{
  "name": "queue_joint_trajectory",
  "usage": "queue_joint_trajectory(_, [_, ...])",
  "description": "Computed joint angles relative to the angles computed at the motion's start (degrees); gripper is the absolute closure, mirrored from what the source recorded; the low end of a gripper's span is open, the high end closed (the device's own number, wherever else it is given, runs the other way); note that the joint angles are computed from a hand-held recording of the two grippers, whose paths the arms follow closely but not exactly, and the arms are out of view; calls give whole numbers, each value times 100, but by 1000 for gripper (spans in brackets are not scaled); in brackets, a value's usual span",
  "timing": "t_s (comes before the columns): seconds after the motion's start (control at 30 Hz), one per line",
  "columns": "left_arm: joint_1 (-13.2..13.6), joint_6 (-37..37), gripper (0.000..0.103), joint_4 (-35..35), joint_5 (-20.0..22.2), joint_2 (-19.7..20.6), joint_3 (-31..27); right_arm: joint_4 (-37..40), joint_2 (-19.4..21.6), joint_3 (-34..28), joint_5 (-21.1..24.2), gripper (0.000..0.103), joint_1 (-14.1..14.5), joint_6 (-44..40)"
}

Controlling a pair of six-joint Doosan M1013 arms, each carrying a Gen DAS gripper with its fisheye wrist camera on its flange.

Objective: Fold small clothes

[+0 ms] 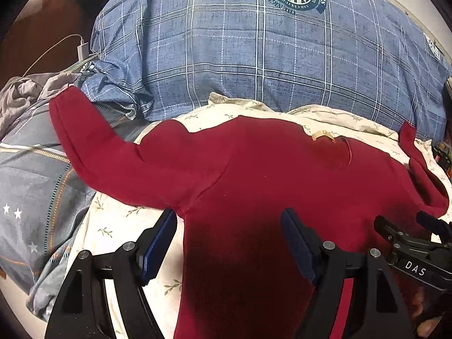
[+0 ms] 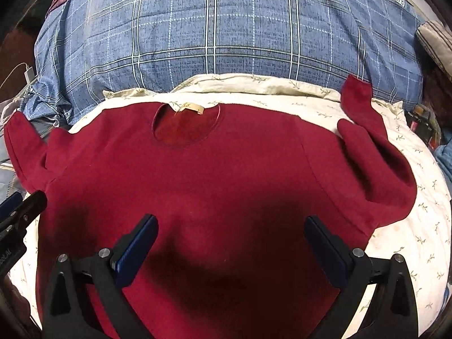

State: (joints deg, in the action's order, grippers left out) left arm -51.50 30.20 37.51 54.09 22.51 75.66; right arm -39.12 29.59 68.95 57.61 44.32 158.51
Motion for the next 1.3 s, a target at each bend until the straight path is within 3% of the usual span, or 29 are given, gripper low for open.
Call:
queue_joint_trajectory(0.97, [70,14,27,-43,79,76,-26,197,95,-80,21,0,-43,-151])
queue_joint_trajectory(1.3, [253,-184,27,23,271,60,-55,190,119,-84,-13,0,-81,-129])
